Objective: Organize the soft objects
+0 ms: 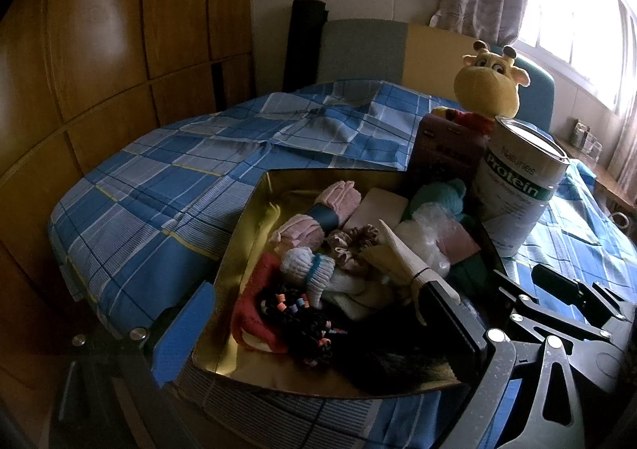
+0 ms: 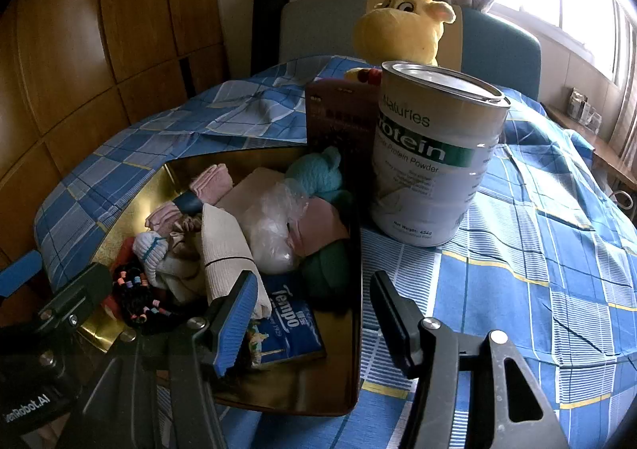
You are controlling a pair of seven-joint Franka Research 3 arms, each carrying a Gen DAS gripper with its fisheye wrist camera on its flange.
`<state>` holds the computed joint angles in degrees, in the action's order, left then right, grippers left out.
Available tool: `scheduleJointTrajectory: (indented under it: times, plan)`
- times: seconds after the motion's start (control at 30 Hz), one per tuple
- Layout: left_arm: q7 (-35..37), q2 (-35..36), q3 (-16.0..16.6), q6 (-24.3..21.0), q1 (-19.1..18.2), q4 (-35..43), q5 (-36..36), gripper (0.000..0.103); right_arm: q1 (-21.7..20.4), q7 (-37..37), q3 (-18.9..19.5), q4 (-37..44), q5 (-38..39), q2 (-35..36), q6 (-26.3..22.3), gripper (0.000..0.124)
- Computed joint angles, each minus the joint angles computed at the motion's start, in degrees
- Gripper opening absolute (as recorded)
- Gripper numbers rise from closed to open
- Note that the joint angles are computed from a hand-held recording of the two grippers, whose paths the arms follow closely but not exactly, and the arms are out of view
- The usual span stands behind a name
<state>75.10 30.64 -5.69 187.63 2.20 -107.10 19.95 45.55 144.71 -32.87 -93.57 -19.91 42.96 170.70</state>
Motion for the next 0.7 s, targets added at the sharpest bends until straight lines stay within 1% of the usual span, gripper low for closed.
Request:
scheduleJointTrajectory:
  times: [0.17, 0.23, 0.33, 0.43, 0.5, 0.53, 0.57, 0.63, 0.67, 0.7]
  plan:
    - [0.0, -0.1, 0.0, -0.3, -0.1, 0.0, 0.1, 0.103, -0.1, -0.2, 0.1, 0.1, 0.2, 0.0, -0.2, 0.059]
    - [0.1, 0.0, -0.7, -0.4, 0.6, 0.0, 0.2, 0.103, 0.0, -0.1, 0.1, 0.2, 0.2, 0.0, -0.3, 0.059]
    - [0.4, 0.1, -2.7, -1.0, 2.2, 0.1, 0.2, 0.103, 0.1, 0.1, -0.1, 0.1, 0.1, 0.1, -0.3, 0.059]
    - [0.7, 0.2, -3.5, -1.3, 3.0, 0.2, 0.0, 0.103, 0.1, 0.2, -0.1, 0.1, 0.0, 0.1, -0.4, 0.060]
    - [1.7, 0.6, -6.4, -0.9, 5.7, 0.1, 0.3, 0.102, 0.0, 0.3, 0.0, 0.1, 0.0, 0.1, -0.5, 0.059]
    - [2.3, 1.0, -8.3, -0.4, 7.5, 0.1, 0.5, 0.100, -0.1, 0.4, 0.0, 0.0, -0.1, 0.1, -0.5, 0.059]
    - [2.5, 1.2, -8.7, 0.1, 7.9, 0.1, 0.7, 0.098, 0.0, 0.5, 0.0, 0.1, -0.1, 0.1, -0.6, 0.059]
    - [2.7, 0.9, -5.9, 1.4, 5.3, -0.1, 0.3, 0.097, 0.0, 0.7, 0.0, 0.1, -0.2, 0.1, -0.7, 0.059]
    - [2.2, 1.0, -6.6, 1.0, 6.1, 0.1, 0.9, 0.097, 0.2, 0.9, -0.3, -0.1, -0.3, 0.0, -0.5, 0.059]
    - [2.3, 1.3, -8.2, 0.0, 7.4, 0.5, 1.0, 0.099, 0.7, 1.8, -1.1, -0.6, -0.5, -0.1, -0.1, 0.059]
